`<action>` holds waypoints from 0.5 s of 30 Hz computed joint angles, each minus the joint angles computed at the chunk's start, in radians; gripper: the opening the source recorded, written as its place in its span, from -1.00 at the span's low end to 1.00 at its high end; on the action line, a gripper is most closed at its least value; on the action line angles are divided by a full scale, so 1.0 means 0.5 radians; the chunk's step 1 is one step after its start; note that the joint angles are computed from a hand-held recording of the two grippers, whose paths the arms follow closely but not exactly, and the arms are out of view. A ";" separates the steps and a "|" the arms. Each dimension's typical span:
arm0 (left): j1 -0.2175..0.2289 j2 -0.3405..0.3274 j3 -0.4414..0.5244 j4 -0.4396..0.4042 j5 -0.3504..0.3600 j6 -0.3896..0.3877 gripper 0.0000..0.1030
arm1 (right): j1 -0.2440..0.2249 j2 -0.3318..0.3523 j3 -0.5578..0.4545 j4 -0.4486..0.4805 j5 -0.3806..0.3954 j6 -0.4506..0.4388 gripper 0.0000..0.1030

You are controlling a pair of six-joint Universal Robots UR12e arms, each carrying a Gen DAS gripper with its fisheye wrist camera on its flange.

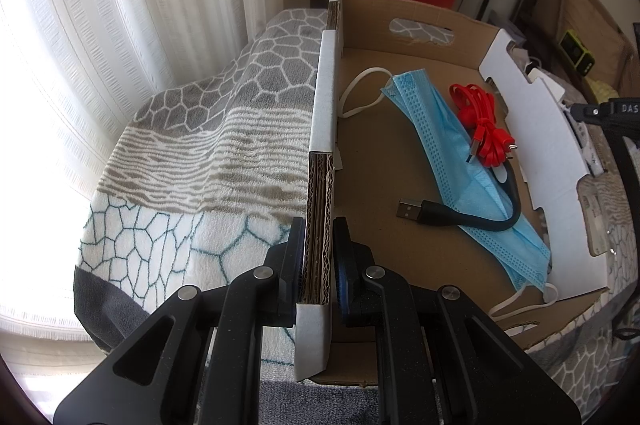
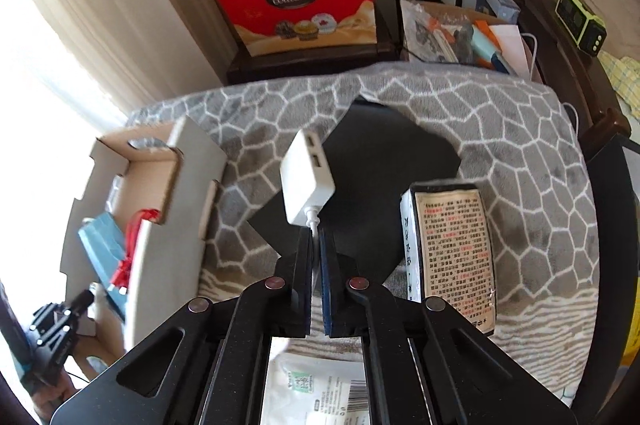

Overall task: Organize objects
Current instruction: 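Grasp the white power adapter with the right tool, then carry the white adapter into the box and release it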

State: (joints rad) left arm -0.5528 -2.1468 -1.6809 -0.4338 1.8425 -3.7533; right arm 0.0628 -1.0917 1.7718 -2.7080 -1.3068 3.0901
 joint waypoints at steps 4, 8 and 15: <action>0.000 0.000 0.000 0.001 0.000 -0.001 -0.76 | 0.004 -0.048 0.014 -0.060 0.044 0.010 -0.97; 0.000 0.000 0.000 0.001 -0.001 0.000 -0.76 | 0.020 -0.093 0.028 -0.117 0.069 -0.021 -0.96; 0.000 0.000 0.000 0.000 0.000 -0.001 -0.76 | 0.059 -0.154 0.026 -0.153 0.151 -0.070 -0.96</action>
